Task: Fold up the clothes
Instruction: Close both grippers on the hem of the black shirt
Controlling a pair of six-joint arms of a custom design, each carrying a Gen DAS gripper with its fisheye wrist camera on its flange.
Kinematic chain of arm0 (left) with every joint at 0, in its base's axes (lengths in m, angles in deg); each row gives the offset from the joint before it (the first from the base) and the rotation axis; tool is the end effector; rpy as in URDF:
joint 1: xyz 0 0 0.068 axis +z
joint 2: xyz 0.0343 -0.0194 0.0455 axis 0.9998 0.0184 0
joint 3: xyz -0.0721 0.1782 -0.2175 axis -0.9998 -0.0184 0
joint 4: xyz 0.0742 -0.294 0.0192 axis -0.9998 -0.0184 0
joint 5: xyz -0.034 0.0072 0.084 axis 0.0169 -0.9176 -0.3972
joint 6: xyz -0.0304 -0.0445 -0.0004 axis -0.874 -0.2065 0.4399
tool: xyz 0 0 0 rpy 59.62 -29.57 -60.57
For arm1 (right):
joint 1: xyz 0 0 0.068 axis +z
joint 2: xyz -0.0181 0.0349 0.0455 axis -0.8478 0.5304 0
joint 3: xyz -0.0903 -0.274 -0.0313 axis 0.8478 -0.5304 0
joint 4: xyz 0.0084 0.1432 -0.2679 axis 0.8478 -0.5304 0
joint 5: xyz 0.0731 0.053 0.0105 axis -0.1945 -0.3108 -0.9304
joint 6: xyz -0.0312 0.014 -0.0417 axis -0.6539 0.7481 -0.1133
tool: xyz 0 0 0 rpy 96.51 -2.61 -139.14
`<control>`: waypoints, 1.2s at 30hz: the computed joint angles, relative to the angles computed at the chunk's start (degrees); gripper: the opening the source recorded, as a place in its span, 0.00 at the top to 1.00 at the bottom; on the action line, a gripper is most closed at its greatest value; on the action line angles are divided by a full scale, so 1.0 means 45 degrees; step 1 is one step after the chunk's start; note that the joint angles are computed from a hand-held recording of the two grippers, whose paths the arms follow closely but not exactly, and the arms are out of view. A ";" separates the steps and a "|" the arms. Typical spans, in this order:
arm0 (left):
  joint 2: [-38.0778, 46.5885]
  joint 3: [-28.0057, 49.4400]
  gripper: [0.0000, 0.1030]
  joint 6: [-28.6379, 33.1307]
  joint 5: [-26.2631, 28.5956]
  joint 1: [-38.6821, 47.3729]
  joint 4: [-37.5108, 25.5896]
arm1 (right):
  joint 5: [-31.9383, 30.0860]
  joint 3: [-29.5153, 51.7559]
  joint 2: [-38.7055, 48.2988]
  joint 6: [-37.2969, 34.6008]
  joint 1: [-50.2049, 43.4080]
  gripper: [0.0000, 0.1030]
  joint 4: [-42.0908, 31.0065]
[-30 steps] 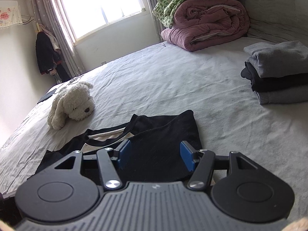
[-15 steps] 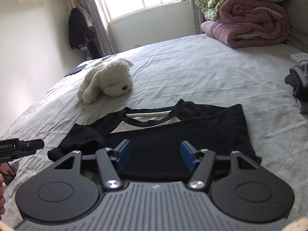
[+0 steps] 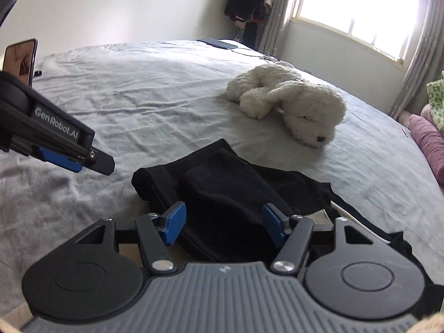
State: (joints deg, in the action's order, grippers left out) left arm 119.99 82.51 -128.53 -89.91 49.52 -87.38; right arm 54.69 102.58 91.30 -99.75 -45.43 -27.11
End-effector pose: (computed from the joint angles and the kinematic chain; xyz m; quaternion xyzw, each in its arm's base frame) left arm 0.1830 -0.1283 0.1238 -0.3027 0.8842 -0.0761 0.3474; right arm 0.2483 0.0662 0.0907 -0.3673 0.8091 0.0760 0.4524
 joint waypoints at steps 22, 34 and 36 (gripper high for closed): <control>0.0133 -0.0702 0.81 0.0827 -0.0152 0.0225 0.2733 | 0.0260 0.0958 -0.1265 0.1699 -0.0530 0.95 -0.0721; 0.2205 -0.1452 0.88 0.2275 0.0498 0.0798 0.8121 | -0.3397 0.3194 -0.4262 0.4797 -0.4491 0.95 -0.3992; 0.2424 -0.1625 0.88 0.2218 0.0705 0.0879 0.8840 | -0.3856 0.3425 -0.4586 0.5169 -0.4848 0.95 -0.4211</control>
State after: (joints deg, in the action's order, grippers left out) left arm 130.90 75.20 -118.55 -86.74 53.47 -47.60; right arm 37.34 117.99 70.67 -76.49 -67.25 -46.06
